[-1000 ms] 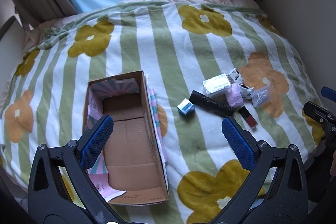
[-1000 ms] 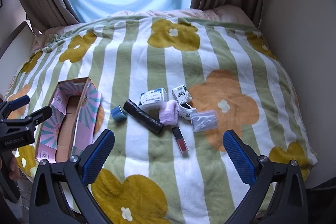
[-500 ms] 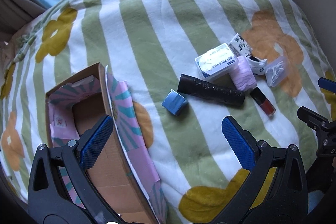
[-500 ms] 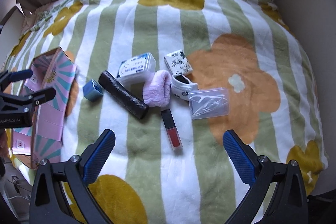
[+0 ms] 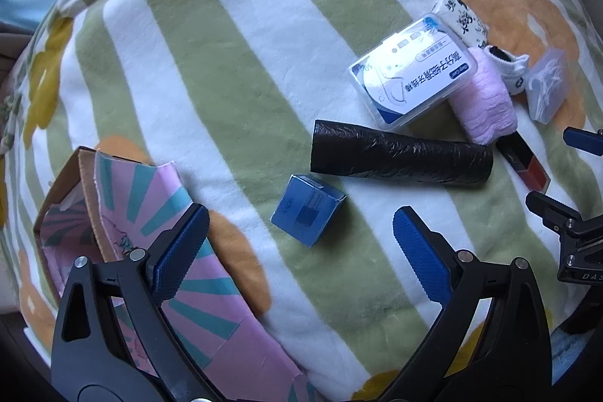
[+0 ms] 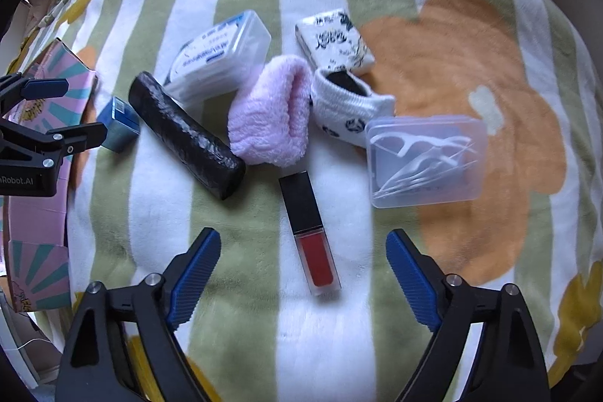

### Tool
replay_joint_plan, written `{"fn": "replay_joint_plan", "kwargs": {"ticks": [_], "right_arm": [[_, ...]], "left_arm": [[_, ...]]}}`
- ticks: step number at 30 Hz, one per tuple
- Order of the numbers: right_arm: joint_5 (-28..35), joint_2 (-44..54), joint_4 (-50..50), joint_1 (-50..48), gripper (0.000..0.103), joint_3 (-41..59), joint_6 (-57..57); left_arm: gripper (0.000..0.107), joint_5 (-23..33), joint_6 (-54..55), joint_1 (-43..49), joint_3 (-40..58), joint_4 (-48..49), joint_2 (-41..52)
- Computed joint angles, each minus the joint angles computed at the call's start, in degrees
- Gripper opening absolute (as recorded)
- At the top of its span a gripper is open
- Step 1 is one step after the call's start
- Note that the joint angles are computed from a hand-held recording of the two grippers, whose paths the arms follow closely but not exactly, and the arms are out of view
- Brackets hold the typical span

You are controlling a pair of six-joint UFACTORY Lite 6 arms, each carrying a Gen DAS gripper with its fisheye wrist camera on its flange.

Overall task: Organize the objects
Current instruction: 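Grasp the blue cube box with the left tool while the right tool grasps the red lip gloss, then lift the blue cube box with the left tool while the right tool carries the lip gloss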

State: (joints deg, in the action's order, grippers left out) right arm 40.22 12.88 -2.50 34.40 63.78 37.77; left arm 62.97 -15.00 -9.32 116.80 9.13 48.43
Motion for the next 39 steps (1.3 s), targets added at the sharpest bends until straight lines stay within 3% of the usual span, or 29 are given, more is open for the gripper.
{"fn": "replay_joint_plan", "kwargs": {"ticks": [5, 10, 13, 15, 16, 21, 31, 39], "right_arm": [[-1.28, 2.03, 2.52, -0.43, 0.069, -0.84, -2.63], [-1.84, 2.72, 4.11, -0.38, 0.060, -1.30, -4.57], [-1.72, 2.37, 5.00, -0.38, 0.051, -1.66, -5.45], [-1.55, 1.86, 5.16, -0.24, 0.040, -2.13, -5.64], [-1.54, 1.59, 5.38, -0.19, 0.036, -2.41, -5.82], [-0.62, -0.51, 3.46, 1.09, 0.024, -4.13, -2.93], [2.90, -8.73, 0.63, 6.23, 0.018, -7.39, 6.20], [10.10, -16.55, -3.94, 13.55, 0.018, -5.84, 17.36]], "left_arm": [[0.095, 0.23, 2.89, 1.78, 1.30, -1.90, 3.57], [0.081, 0.38, 4.56, 3.57, 1.67, -3.33, 6.02], [0.062, 0.87, 6.26, 5.74, 2.19, -6.44, 7.47], [0.044, 0.89, 8.80, 6.98, 2.20, -9.07, 7.98], [0.041, 0.70, 9.87, 7.38, 2.00, -10.10, 7.94], [0.040, -0.19, 11.93, 8.11, 0.56, -8.87, 7.03], [0.036, -3.68, 15.92, 12.58, -7.77, -9.41, -0.27], [0.036, -6.11, 18.49, 17.31, -14.06, -10.44, -8.59]]}}
